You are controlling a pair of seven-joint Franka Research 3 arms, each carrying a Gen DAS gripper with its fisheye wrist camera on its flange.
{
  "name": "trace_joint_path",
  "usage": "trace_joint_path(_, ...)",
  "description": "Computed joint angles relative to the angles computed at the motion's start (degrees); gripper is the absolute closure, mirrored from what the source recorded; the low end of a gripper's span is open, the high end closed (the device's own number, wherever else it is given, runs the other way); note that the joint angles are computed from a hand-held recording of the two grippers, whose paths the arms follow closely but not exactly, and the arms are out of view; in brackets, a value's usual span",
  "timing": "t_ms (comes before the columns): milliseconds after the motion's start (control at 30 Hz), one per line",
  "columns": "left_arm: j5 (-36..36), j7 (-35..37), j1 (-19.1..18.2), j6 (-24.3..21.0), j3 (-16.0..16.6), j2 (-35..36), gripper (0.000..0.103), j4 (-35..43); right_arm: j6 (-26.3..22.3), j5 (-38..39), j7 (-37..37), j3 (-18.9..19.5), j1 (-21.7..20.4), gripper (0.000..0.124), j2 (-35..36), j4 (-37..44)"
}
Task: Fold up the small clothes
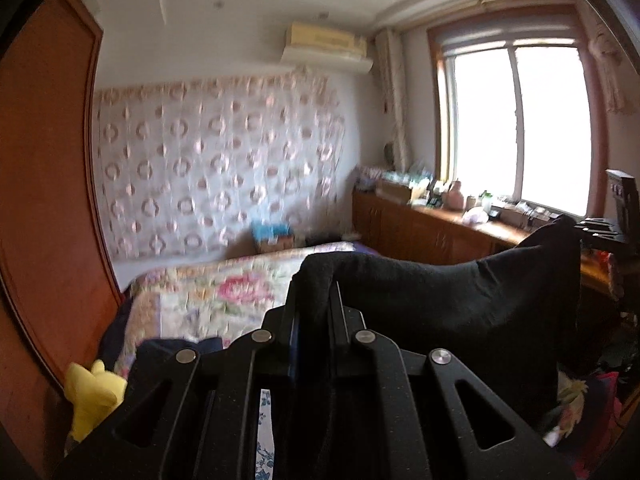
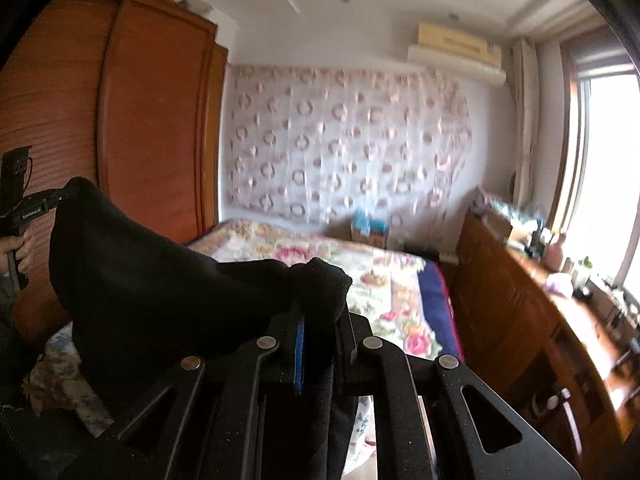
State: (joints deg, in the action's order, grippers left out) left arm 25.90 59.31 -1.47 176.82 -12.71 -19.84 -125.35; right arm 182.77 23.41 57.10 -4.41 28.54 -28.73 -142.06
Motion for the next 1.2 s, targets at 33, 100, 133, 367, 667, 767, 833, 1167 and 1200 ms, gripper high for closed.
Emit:
trace_joint_path(33, 0.1, -0.2, 0.4, -0.5, -0.4, 2.1, 0.092, 1.2, 0.3, 0.1, 0.1, -0.3, 0.1, 0.113, 2.9, 1.8)
trace_joint_path(100, -0.1, -0.2, -0.1, -1.9, -0.4, 5.3, 0.092, 3.4, -0.3, -0.1, 1.0, 0.7, -1.5, 0.113, 8.0, 5.4)
trace_joint_path(133, 0.1, -0.4, -0.1, -2.3, -0.4, 6.8, 0.092, 4.6, -1.1, -1.1, 2.2, 1.9, -3.3, 0.113, 10.4, 7.5)
trace_joint_path(367, 6.4, -5.1, -1.0, -7.6, 0.0, 16.7, 0.092, 13.6, -12.6, -11.0, 12.5, 9.1, -13.9, 0.113, 23.4, 27.1)
trace_joint_path(667, 4.1, -2.8, -4.8, -13.2, 3.4, 25.6, 0.092, 20.8, -21.8, -13.5, 13.5, 6.9, -13.9, 0.112, 35.9, 42.4)
trace_joint_path(767, 3.2, -2.0, -5.5, -14.6, 4.0, 28.0, 0.092, 22.8, -25.9, -15.8, 15.6, 6.0, -13.4, 0.112, 40.8, 49.3)
trace_joint_path(833, 2.9, -1.8, -6.0, -15.5, 4.3, 28.9, 0.092, 23.8, -27.8, -15.5, 15.8, 5.9, -13.6, 0.112, 42.6, 52.1)
trace_joint_path(1167, 0.6, 1.0, -7.3, -16.3, 4.8, 29.3, 0.076, 23.9, -29.0, -20.1, 22.3, 3.8, -11.5, 0.097, 44.4, 53.2)
trace_joint_path(1200, 1.0, 1.0, -7.3, -15.9, 4.8, 29.3, 0.073, 23.9, -28.8, -21.2, 23.3, 3.6, -11.2, 0.095, 43.5, 52.3)
